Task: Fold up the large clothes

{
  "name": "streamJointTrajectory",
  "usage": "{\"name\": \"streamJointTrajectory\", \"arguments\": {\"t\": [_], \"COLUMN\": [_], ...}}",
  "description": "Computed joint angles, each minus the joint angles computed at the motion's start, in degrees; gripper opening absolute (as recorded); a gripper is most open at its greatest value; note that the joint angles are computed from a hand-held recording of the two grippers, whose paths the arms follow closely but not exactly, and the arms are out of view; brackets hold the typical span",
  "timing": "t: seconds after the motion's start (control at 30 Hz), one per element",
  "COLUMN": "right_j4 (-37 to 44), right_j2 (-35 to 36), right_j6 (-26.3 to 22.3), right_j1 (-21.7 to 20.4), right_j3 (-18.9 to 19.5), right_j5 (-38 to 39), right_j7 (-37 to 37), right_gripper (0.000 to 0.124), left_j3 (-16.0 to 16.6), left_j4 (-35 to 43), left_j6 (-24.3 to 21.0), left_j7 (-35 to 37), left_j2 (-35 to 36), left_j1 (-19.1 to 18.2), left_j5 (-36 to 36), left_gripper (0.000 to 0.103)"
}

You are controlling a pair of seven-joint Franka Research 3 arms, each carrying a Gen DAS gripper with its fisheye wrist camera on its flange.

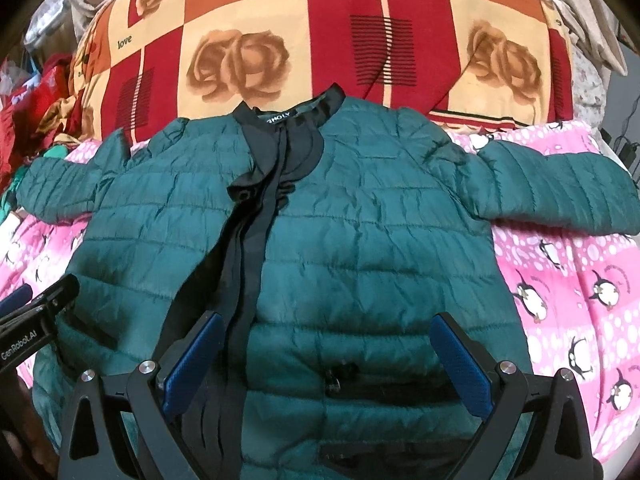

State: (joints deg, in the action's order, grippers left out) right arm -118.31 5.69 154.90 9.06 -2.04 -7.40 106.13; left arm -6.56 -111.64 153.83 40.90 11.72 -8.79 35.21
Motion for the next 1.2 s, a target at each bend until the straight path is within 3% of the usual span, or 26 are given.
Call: {"name": "streamJointTrajectory", "arguments": {"t": [0.8, 1.2], "right_j4": [16.6, 23.0], "right_j2": [13.8, 19.6], "right_j6": [-3.6, -5.2], "right_j1": [2.3, 2.5], "right_j3": [-2.0, -1.4], "right_j5": [3.4, 8.2], "right_j7": [-2.3, -6.0], "right_gripper": [0.103, 0.103], "left_j3": [2.3, 5.1], "left_j4": [14.4, 23.7], "left_j6": [-5.8, -7.9], "left_j7": [5.0, 6.2], "left_j2": [9.7, 15.6], "left_j1": [1.4, 5.1], "left_j5": [-4.5, -6.0], "left_gripper": [0.102, 0.102]}}
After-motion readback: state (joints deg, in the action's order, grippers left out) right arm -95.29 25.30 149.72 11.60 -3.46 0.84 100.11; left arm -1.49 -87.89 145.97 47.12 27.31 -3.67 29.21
